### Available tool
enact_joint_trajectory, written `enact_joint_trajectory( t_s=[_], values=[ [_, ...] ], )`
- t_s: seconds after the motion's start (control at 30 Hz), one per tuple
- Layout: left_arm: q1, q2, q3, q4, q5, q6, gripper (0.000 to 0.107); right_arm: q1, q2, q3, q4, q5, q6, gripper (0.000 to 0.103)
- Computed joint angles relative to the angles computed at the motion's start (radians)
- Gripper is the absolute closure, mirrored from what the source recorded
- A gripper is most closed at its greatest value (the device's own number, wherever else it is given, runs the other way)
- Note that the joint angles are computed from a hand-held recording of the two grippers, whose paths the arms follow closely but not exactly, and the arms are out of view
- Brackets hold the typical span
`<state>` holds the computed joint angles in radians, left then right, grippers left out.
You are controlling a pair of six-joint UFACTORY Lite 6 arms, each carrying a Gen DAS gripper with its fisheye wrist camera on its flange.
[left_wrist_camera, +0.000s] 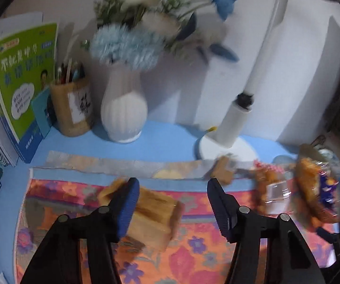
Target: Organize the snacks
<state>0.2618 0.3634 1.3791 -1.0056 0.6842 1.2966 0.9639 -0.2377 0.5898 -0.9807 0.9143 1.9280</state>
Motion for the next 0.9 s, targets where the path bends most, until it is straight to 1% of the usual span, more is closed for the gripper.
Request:
enact_joint_trajectory(
  t_s=[0.03,0.07,0.1,0.13,0.17,0.2,0.23,0.27,0.3,0.33,0.37,0.4,0.47,0.53,0.6,0.63,0.67,0.7,0.73,0.77,0.8,0.83,0.87,0.9],
  values=[
    [0.002,0.021,-0.002,-0.014,-0.003,0.025,0.049,-0.058,-0.058,-0.084,0.023,-0.053,0.028,0.006],
    [0.011,0.033,-0.022,-0.052,-0.020,0.078,0.045,-0.119,-0.094,-0.134,0.048,-0.127,0.014,0.006],
    [0.019,0.052,-0.020,-0.057,-0.022,0.101,0.036,-0.192,-0.122,-0.194,0.062,-0.224,0.033,0.004],
    [0.036,0.078,-0.014,-0.086,-0.009,0.166,0.031,-0.224,-0.120,-0.225,0.034,-0.279,0.077,0.000],
    [0.049,0.096,-0.015,-0.122,-0.017,0.244,0.019,-0.219,-0.103,-0.223,-0.036,-0.293,0.110,0.000],
    [0.054,0.098,-0.038,-0.182,-0.066,0.349,0.009,-0.196,-0.044,-0.197,-0.065,-0.266,0.141,0.000],
    [0.065,0.110,-0.033,-0.199,-0.127,0.416,0.006,-0.180,0.049,-0.155,-0.087,-0.235,0.187,0.000],
    [0.076,0.137,-0.011,-0.210,-0.146,0.441,0.004,-0.139,0.101,-0.128,-0.135,-0.173,0.275,0.000],
    [0.090,0.164,0.018,-0.219,-0.123,0.425,0.004,-0.131,0.143,-0.106,-0.141,-0.153,0.323,0.000],
    [0.108,0.233,0.086,-0.210,-0.058,0.366,0.004,-0.136,0.185,-0.067,-0.119,-0.124,0.360,0.000],
    [0.124,0.311,0.182,-0.158,0.024,0.266,0.004,-0.152,0.219,-0.033,-0.098,-0.111,0.379,0.000],
    [0.120,0.389,0.287,-0.091,0.071,0.162,0.004,-0.181,0.263,0.015,-0.068,-0.098,0.400,0.000],
    [0.091,0.534,0.496,0.041,0.123,-0.047,0.004,-0.220,0.332,0.099,0.002,-0.066,0.430,0.000],
    [0.099,0.653,0.695,0.073,0.178,-0.153,0.004,-0.213,0.402,0.182,0.052,-0.014,0.445,0.000],
    [0.113,0.711,0.792,0.091,0.217,-0.217,0.005,-0.216,0.449,0.246,0.084,0.014,0.427,0.000],
    [0.119,0.725,0.811,0.088,0.242,-0.211,0.005,-0.208,0.451,0.252,0.089,0.014,0.438,0.000],
    [0.124,0.715,0.798,0.074,0.278,-0.164,0.004,-0.183,0.431,0.234,0.078,0.007,0.466,0.000],
    [0.129,0.725,0.815,0.069,0.336,-0.135,0.004,-0.164,0.426,0.231,0.058,0.000,0.490,0.000],
    [0.123,0.717,0.799,0.065,0.361,-0.105,0.004,-0.128,0.396,0.201,0.033,-0.007,0.533,0.000],
    [0.107,0.696,0.770,0.084,0.345,-0.093,0.004,-0.081,0.361,0.167,0.020,-0.009,0.605,0.000],
    [0.086,0.649,0.703,0.111,0.286,-0.075,0.004,-0.077,0.368,0.174,-0.013,-0.031,0.642,0.000],
    [0.073,0.630,0.676,0.130,0.253,-0.067,0.004,-0.037,0.361,0.161,-0.039,-0.028,0.689,0.000],
    [0.063,0.590,0.623,0.149,0.233,-0.031,0.004,0.000,0.365,0.160,-0.036,-0.005,0.694,0.000],
    [0.059,0.577,0.611,0.172,0.240,-0.012,0.004,0.041,0.375,0.172,-0.008,0.037,0.683,0.000]
  ],
)
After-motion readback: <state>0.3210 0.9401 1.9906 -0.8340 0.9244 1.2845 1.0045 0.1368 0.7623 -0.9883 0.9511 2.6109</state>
